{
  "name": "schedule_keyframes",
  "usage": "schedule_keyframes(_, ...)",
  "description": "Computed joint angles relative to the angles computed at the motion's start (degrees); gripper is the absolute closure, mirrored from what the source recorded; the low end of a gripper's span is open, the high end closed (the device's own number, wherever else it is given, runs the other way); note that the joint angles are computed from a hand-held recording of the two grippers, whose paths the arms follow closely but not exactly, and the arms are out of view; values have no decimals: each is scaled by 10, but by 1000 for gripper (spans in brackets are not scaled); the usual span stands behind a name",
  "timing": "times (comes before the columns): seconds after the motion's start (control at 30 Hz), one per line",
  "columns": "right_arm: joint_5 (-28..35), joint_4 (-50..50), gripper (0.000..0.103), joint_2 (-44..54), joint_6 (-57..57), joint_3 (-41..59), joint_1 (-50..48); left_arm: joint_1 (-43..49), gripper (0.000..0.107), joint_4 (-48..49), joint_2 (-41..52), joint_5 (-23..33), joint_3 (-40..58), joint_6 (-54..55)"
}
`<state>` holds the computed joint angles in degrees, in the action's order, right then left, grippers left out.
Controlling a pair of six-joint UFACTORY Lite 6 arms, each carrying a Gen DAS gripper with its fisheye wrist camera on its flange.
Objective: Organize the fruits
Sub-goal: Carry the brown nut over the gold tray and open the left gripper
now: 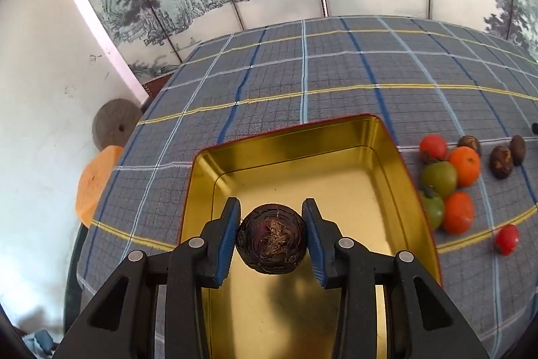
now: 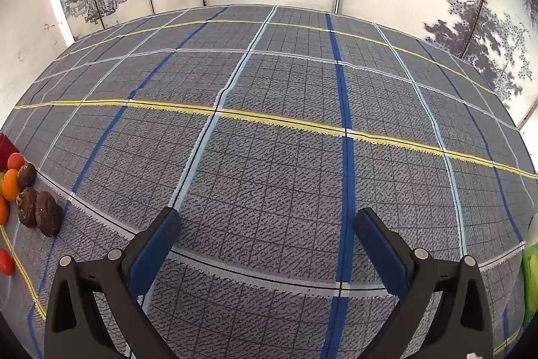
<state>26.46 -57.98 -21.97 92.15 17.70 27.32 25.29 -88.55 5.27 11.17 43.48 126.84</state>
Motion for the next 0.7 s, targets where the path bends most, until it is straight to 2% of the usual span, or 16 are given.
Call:
schedule_keyframes(0.3,-1,8,0,0,-10,1,-3,-14,67,205,82,-11,89,-232)
schedule_keyframes(0.4,-1,10,0,1,-13,1,-4,-16,67,177,100,-14,107,-210)
schedule_keyframes(0.47,-1,11,0,1,-15,1,-4,-15,67,193,104,-19,115,-222)
schedule_keyframes(0.57,-2,13,0,1,-17,1,-6,-19,67,127,112,-26,121,-159)
schedule_keyframes(0.7,-3,15,0,1,-20,1,-7,-24,67,118,116,-41,128,-146)
